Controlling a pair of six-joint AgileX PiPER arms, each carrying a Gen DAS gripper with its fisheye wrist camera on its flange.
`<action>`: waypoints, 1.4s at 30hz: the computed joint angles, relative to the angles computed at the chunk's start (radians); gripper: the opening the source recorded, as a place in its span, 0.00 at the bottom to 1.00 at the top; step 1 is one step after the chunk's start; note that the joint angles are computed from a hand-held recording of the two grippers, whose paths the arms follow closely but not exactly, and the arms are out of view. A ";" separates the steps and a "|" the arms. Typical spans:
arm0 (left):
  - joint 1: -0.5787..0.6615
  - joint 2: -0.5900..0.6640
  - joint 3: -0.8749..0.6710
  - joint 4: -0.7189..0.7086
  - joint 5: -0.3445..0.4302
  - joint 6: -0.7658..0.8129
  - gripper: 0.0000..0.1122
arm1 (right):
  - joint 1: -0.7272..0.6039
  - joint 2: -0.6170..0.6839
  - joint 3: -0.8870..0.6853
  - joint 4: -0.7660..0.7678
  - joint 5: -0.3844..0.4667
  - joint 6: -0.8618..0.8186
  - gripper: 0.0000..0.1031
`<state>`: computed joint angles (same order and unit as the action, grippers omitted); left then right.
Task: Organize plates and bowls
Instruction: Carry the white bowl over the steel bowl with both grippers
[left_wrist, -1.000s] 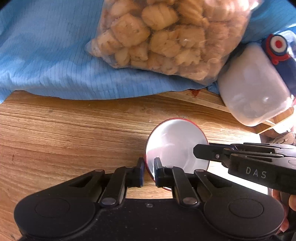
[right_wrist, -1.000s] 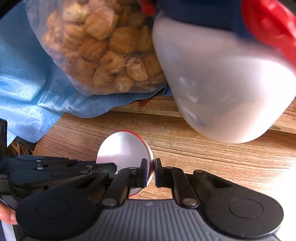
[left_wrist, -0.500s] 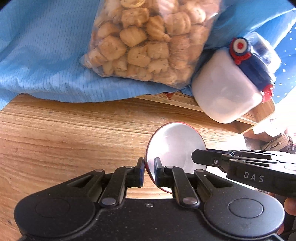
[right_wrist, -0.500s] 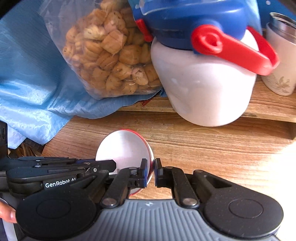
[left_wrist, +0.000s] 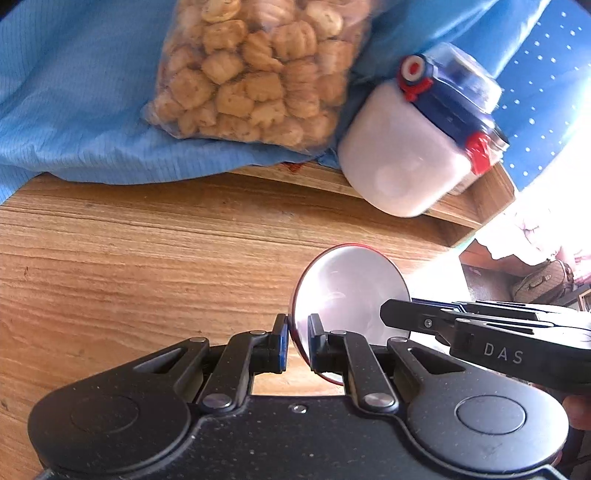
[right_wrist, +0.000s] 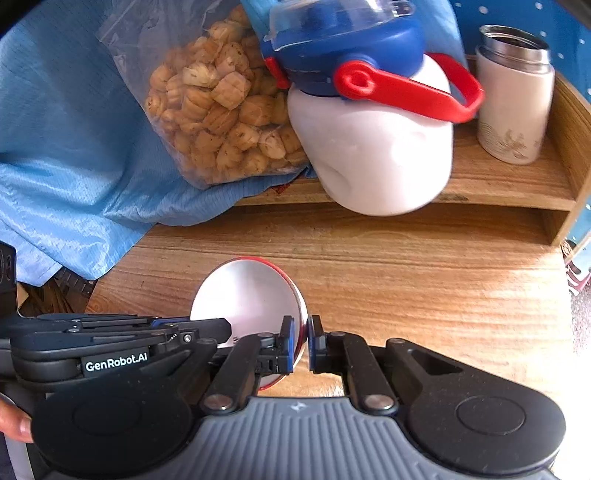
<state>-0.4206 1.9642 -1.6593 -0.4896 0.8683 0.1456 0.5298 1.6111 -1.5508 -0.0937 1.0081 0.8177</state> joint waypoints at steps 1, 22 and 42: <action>-0.003 -0.007 0.008 0.000 -0.003 -0.001 0.09 | 0.002 -0.010 0.010 0.000 -0.002 0.004 0.08; -0.056 -0.168 0.193 -0.008 -0.015 -0.024 0.09 | 0.072 -0.172 0.111 0.006 0.069 0.053 0.08; -0.068 -0.222 0.281 -0.007 0.050 -0.002 0.09 | 0.099 -0.226 0.158 0.091 0.123 0.053 0.08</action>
